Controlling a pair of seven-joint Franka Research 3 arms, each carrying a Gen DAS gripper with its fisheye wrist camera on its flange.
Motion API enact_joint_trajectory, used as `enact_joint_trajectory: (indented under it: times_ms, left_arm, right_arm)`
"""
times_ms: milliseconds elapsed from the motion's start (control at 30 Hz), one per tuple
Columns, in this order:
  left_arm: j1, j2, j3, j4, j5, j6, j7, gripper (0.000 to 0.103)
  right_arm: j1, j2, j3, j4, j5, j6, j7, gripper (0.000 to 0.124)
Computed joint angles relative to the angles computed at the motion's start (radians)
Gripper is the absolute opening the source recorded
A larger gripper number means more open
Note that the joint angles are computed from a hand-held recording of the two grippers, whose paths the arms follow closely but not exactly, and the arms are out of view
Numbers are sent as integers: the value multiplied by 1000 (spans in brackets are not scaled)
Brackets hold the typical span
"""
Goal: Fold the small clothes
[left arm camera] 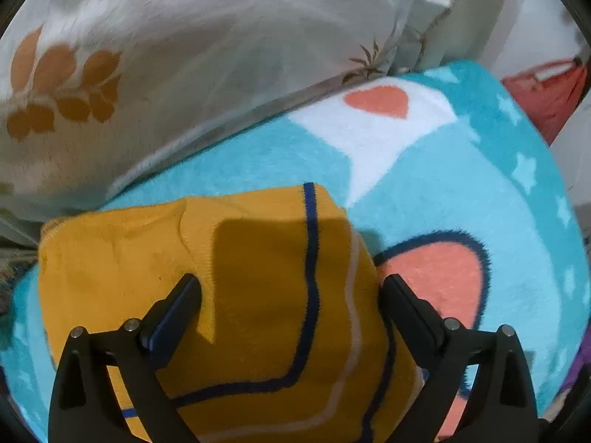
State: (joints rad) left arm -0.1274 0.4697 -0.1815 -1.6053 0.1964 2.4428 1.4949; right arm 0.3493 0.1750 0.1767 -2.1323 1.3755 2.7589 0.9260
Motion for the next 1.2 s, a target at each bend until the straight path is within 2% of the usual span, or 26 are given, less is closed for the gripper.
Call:
enact_joint_trajectory:
  times_ms: [100,167,233,333,433,500,600,667,767,867,1000,1067,1200]
  left_arm:
    - [27,-41,-18,-33,-49,25,10,97]
    - [59,-112,-33,-106,-109,74,19,97]
    - [84,-197,-37,-200,-159,140,37,97]
    - [92,-324,-6,-348,-163,220,17,97]
    - [99,-416,32,-477,-148,244,-55,97]
    - [102,-432,46,-521,-141,247,-93,97]
    - [114,-441,63,-579,-150,221,-126,97]
    - [126,-451,69,-610,-223,224,-97,97]
    - [132,-458,71,-617,-313,219,-91,97]
    - [126,-511,70,-659,-294,249,-134,97]
    - [114,-606,78,-766,-259,296,-207,97]
    - [108,-619,87,-796,-245,296,-224,97]
    - [109,-591,95,-804,-225,265,-262,97]
  right_arm:
    - [6,-13,0,-12,-32,-8,29,30]
    - [7,-34,-13,-23,-112,-21,104,33]
    - [10,-59,-17,-29,-137,23,127,44]
    - [20,-109,-17,-40,-154,104,98,44]
    - [28,-108,-16,0,-131,109,28,44]
    - [30,-81,-14,42,-135,76,-6,44]
    - [42,1,-10,106,-257,39,68,44]
    - [48,60,-15,142,-384,-2,169,43]
    - [34,75,2,151,-441,-17,204,42]
    - [18,51,11,147,-463,-20,220,43]
    - [34,15,3,123,-539,38,263,46]
    - [38,25,1,132,-581,40,282,48]
    - [31,75,5,164,-633,-7,308,48]
